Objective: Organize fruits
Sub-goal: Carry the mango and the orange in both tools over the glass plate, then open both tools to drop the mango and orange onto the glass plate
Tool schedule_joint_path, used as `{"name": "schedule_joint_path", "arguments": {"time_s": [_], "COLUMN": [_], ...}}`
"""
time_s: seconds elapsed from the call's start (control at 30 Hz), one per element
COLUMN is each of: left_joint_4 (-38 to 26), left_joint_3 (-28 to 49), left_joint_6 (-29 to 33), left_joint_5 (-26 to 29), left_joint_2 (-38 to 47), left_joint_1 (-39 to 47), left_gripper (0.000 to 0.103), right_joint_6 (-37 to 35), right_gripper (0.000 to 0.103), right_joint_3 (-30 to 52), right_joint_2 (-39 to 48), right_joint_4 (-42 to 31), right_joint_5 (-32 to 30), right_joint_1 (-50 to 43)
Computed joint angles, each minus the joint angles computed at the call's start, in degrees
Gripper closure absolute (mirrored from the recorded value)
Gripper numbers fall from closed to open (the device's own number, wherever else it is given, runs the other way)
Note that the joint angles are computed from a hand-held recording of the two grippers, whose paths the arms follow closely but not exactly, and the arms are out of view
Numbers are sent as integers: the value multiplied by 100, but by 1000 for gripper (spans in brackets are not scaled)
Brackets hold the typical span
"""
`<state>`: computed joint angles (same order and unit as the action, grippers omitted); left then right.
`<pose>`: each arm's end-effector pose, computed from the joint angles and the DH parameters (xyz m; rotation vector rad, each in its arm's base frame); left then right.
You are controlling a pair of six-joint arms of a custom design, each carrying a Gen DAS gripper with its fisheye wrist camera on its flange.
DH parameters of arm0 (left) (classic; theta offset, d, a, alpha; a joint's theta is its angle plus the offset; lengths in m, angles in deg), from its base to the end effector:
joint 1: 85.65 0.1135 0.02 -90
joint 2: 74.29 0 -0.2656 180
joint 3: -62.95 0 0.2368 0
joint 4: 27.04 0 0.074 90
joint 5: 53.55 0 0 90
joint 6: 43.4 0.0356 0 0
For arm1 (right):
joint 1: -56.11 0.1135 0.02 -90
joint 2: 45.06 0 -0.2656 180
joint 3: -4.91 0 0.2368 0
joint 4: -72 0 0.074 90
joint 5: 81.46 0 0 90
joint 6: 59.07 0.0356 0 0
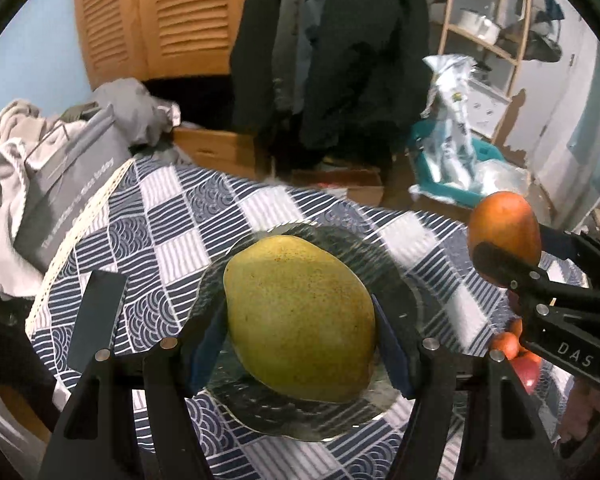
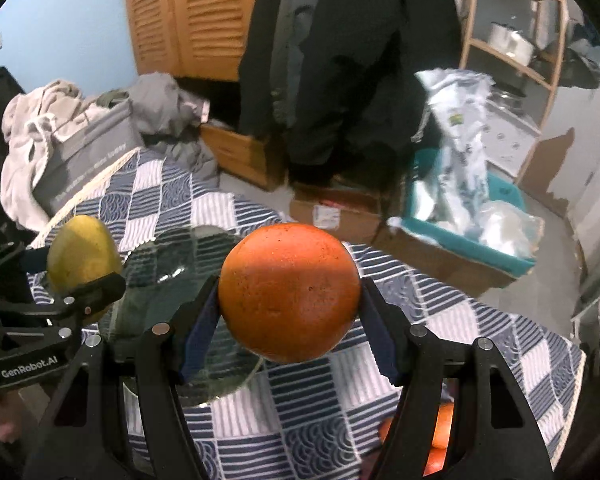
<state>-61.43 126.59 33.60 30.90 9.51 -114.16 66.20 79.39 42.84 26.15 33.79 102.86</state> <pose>0.2451 -0.1292 0.2068 0.3019 2.5068 -0.1715 0.2131 0.2044 0.2327 -0.0953 2.4598 0.0278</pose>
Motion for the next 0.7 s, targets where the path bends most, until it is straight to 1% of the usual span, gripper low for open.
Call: {"name": "schedule_joint_path", "arguments": {"time_s": [0.23,0.37,0.53,0.7], "left_joint_4": [198,307,391,353], "left_joint_3": [-122,-148,-139,-50], "left_joint_6": [50,95,114,109], "left_joint_5": [254,160,204,179], "left_joint_2": [559,888,1303,1647], "left_joint_1": [440,540,689,733], "left_gripper": [32,32,32,32], "right_joint_6": [-153,-193,-219,-264], "right_gripper": [35,35,35,35], "right_joint_3": [257,397,517,600], "right_joint_2": [948,1442,1913,2202], "right_joint_4": [464,625,698,677], "right_joint_5": [-648,-990,-1273,-1387], "right_joint_1": [-178,-276,-335,-333]}}
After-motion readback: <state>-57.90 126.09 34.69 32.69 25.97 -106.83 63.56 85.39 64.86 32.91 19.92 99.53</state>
